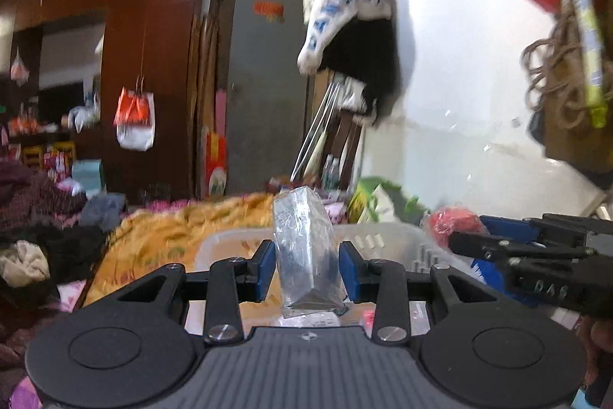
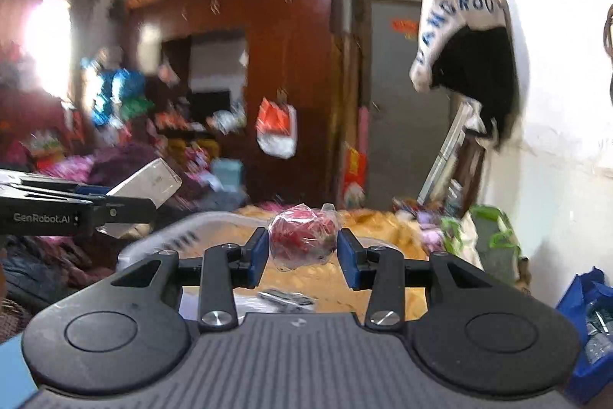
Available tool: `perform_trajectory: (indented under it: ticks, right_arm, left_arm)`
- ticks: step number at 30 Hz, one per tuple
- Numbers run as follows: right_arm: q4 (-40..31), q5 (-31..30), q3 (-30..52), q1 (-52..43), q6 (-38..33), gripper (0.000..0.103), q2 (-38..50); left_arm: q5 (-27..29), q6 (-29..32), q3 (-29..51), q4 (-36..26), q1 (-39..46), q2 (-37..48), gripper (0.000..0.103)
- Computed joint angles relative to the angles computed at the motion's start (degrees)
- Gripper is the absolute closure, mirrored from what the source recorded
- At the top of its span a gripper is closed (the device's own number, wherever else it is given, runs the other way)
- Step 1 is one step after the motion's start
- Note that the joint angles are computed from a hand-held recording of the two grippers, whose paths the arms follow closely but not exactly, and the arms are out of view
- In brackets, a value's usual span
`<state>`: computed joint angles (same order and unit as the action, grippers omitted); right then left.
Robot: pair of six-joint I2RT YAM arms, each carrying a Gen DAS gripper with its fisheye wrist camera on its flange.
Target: Organize objects
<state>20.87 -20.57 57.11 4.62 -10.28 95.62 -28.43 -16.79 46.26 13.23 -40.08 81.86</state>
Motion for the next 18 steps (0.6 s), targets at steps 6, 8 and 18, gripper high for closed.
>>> perform_trajectory:
  ticks: [6, 8, 18]
  right_arm:
    - [1.07, 0.84, 1.20, -0.22, 1.38, 0.008, 3.66]
    - [3.73, -1.88, -3.46, -1.49, 2.07, 0.003, 0.75]
    - [22.07, -16.71, -29.90, -12.30, 3.35, 0.000, -6.35]
  left_arm:
    - [2.19, 2.39, 4.35, 0.85, 3.42, 9.15, 0.017]
    - [0.03, 2.19, 2.11, 1.59, 2.61, 8.44, 0.017]
    - [-2.91, -6.57, -25.30, 20.72, -12.10, -3.30, 0.011]
